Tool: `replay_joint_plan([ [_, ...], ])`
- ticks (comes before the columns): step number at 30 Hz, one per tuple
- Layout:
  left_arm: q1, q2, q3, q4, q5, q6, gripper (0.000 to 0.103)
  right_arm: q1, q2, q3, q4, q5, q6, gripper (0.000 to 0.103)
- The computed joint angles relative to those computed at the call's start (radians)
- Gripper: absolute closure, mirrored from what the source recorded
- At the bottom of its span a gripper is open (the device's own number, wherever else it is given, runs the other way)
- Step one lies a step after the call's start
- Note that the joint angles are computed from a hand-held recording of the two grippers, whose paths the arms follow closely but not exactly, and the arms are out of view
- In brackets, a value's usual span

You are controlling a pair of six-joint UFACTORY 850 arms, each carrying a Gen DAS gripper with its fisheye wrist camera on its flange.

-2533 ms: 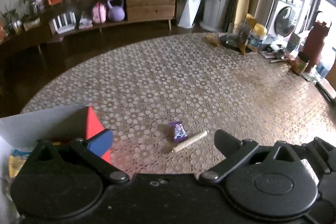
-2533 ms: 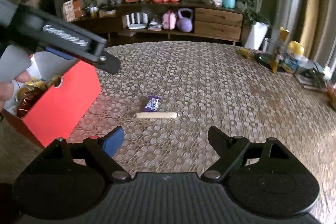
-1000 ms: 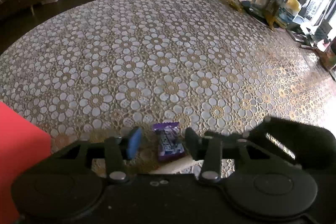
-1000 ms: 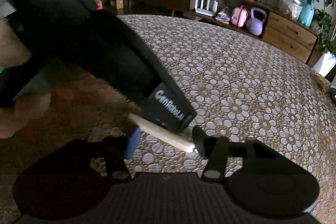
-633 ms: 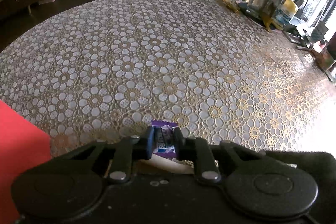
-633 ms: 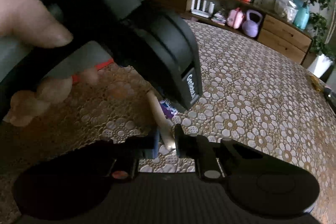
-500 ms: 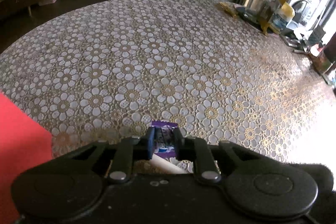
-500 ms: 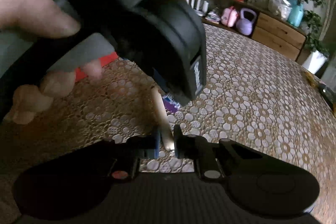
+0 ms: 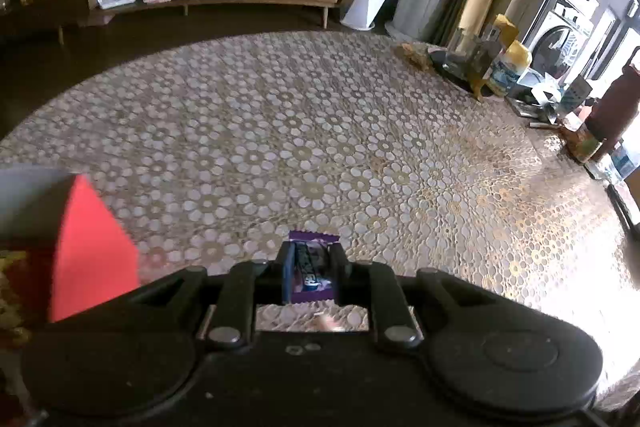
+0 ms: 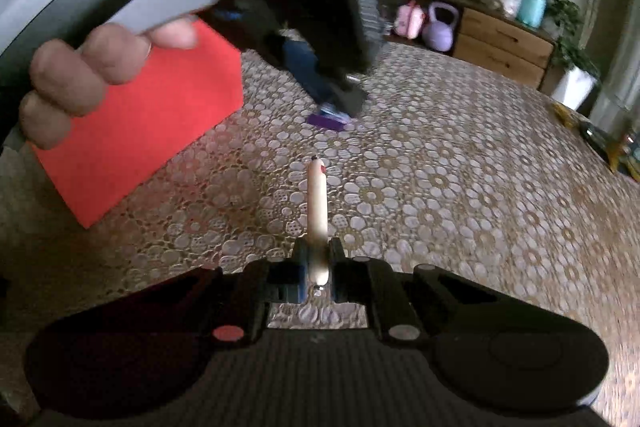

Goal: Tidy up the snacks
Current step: 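Carry the candy bar and white stick over the shoebox with both grippers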

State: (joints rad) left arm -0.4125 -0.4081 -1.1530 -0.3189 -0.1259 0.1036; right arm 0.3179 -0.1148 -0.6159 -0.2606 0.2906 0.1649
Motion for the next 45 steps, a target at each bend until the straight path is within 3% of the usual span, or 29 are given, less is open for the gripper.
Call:
replay_joint_plan([
  [7, 0.022, 0.125, 0.108, -0.248, 0.018, 0.283, 0.088, 0.039, 0.131, 0.046, 0.209, -0.050, -0.069, 0.093],
  [11, 0.040, 0.208, 0.172, -0.524, 0.011, 0.582, 0.088, 0.080, 0.199, 0.062, 0.449, -0.080, -0.230, 0.093],
  [17, 0.078, 0.315, 0.253, -0.660, -0.016, 0.757, 0.088, 0.150, 0.284, 0.063, 0.789, -0.120, -0.475, 0.093],
  [25, 0.151, 0.442, 0.346, -0.605, -0.047, 0.769, 0.088, 0.259, 0.314, 0.017, 1.274, -0.124, -0.862, 0.093],
  [30, 0.215, 0.507, 0.391, -0.609, -0.073, 0.823, 0.087, 0.316, 0.293, -0.029, 1.489, -0.110, -1.029, 0.093],
  [37, 0.331, 0.551, 0.414, -0.601, -0.122, 0.870, 0.087, 0.383, 0.227, -0.107, 1.626, -0.079, -1.136, 0.093],
  [45, 0.448, 0.551, 0.415, -0.545, -0.155, 0.880, 0.087, 0.423, 0.129, -0.200, 1.651, -0.075, -1.152, 0.093],
])
